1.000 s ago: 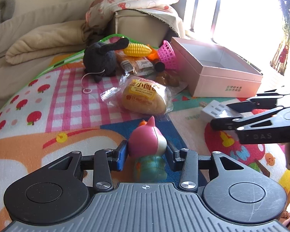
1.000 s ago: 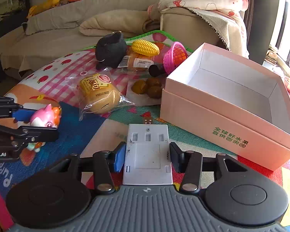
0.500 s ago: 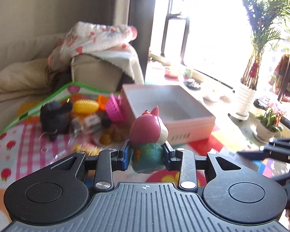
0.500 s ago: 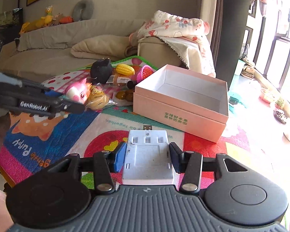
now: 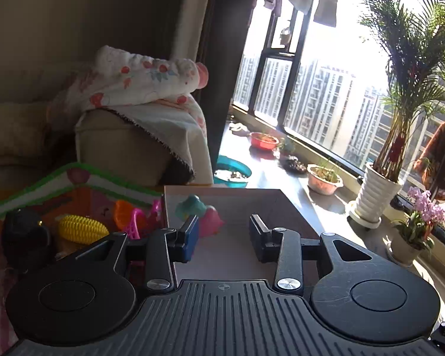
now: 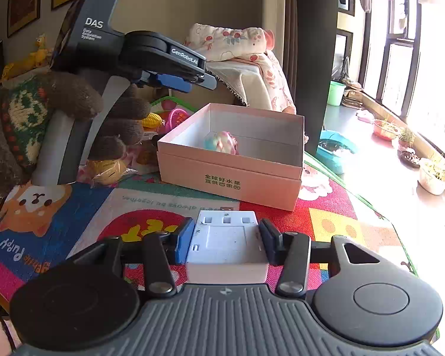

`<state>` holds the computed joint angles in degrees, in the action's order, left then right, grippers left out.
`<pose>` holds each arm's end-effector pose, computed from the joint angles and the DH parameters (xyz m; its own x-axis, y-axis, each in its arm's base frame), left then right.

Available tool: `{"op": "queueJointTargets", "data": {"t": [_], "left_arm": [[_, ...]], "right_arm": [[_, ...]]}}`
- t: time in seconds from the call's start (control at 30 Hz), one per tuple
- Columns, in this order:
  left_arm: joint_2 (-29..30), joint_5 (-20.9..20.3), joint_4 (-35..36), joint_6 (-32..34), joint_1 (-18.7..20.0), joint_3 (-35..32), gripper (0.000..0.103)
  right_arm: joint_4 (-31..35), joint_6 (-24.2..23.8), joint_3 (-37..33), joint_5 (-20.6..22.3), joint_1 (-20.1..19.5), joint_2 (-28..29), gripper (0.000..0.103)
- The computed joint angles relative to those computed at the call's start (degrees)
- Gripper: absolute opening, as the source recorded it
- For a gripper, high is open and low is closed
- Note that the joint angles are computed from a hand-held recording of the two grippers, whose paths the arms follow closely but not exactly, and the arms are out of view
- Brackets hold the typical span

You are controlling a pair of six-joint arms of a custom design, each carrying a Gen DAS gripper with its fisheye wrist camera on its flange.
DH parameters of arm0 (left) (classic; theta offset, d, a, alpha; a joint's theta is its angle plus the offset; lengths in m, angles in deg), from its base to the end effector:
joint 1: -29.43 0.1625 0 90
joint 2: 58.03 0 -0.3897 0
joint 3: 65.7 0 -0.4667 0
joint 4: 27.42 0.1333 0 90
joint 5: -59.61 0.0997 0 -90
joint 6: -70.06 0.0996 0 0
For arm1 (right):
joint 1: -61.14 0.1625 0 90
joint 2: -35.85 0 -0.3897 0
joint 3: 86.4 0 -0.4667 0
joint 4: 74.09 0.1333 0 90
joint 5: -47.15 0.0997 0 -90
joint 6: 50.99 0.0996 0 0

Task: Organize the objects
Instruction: 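Put the white case in the pink box with right gripper while left drops pink toy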

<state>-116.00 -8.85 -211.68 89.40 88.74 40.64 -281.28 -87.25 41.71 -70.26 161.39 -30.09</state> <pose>-0.1870 -0.6479 0.1511 -0.7641 0.4323 -0.4789 0.6447 0.4826 -0.5929 0.1762 -0.4827 0.1366 -0.6982 -0.1617 0.6974 -0.6386 0.5810 -0.5046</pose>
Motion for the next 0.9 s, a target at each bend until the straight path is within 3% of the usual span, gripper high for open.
{"op": "queueJointTargets", "data": {"t": [0.27,0.43,0.47,0.5,0.57,0.67,0.73,0.8,0.9], "left_arm": [[-14.96,-1.02,3.48,1.37,3.26,15.93,0.041],[-17.15,2.83,5.09,-0.39,4.59,18.26,0.041],[-17.29,4.43,4.26,-0.60,4.39,18.67,0.041],[-17.25,5.77,3.00,0.03,4.19,18.89,0.041],[-17.17,7.75,-0.21,2.89,3.90,19.36,0.041],[-17.32,8.72,-2.40,6.08,3.79,19.28,0.041],[-17.74,9.02,0.24,2.21,4.09,18.19,0.041],[-18.74,6.72,5.45,-7.85,5.28,16.64,0.041],[-18.27,3.74,11.80,-20.44,6.83,13.96,0.041]], "right_arm": [[0.25,0.98,-6.78,2.21,0.77,1.51,0.047],[2.43,1.35,-19.16,3.56,2.18,6.69,0.047],[1.80,0.70,-21.72,3.34,2.34,8.47,0.052],[0.77,0.00,-23.83,2.13,2.64,10.21,0.069],[-2.57,-1.71,-26.11,0.83,2.86,13.03,0.085],[-1.90,-2.77,-22.75,2.72,2.22,12.21,0.097],[-2.67,-4.55,-20.05,2.40,1.75,12.14,0.103],[-3.36,-6.60,-17.28,1.10,1.15,12.29,0.103],[-3.29,-5.75,-14.45,-0.72,-0.15,12.96,0.103]]}}
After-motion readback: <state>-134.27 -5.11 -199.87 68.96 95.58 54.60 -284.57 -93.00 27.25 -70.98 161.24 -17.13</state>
